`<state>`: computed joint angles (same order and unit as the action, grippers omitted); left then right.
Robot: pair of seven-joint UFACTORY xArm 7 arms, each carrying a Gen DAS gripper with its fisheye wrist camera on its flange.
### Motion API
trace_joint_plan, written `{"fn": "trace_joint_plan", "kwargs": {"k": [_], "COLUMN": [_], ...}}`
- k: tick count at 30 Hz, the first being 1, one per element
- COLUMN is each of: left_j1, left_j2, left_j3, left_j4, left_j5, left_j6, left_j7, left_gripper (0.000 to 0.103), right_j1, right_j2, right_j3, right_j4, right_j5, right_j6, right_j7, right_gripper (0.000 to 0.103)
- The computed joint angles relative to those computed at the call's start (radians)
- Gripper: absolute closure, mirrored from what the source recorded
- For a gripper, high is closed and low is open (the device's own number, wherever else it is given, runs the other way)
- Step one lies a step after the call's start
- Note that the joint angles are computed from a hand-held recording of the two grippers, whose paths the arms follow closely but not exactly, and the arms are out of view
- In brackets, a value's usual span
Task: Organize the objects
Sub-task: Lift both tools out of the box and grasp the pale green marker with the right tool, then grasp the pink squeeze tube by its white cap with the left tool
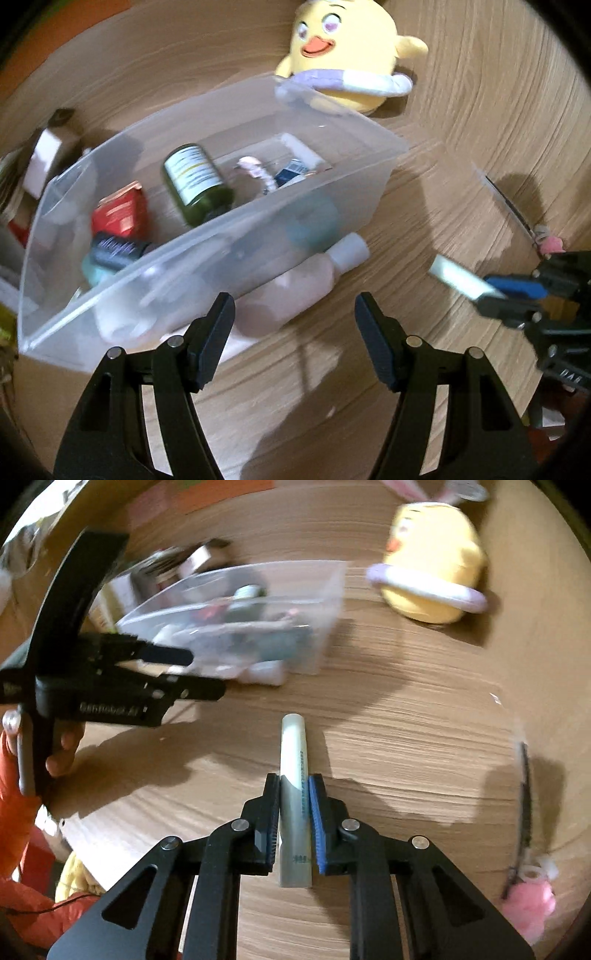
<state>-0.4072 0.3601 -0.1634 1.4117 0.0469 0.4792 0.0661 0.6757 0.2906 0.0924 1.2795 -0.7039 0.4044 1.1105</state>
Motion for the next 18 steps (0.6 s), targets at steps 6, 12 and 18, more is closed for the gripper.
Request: {"fn": "trace_joint_plan", "kwargs": {"k": [6, 12, 18], "left_j1": [-0.001, 0.052, -0.007], "left_j2": [0.032, -0.004, 0.0], "left_j3": [-0.015, -0.073, -0.022], "left_j4": [0.045, 0.035, 0.049], "left_j5": [-0.022, -0.17, -0.087], "left_j6": [0.041, 0.126, 0.124], "left_j7": [0.041, 0.164, 0.115], "left_gripper": [0.036, 0.05, 0.053], "right_j1": [-0.01, -0.017, -0.016], "right_j2": [-0.026, -0.008, 0.002], "right_j3": [-0.016, -0.014, -0.02], "right_j4": [-0.03, -0.009, -0.002], "right_j5": [-0.04, -0.047, -0.037], "right_j6": [-0.036, -0.058, -0.074], "right_j7": [0.074, 0.076, 0.059], "right_gripper": [0.089, 0.089, 0.089]}}
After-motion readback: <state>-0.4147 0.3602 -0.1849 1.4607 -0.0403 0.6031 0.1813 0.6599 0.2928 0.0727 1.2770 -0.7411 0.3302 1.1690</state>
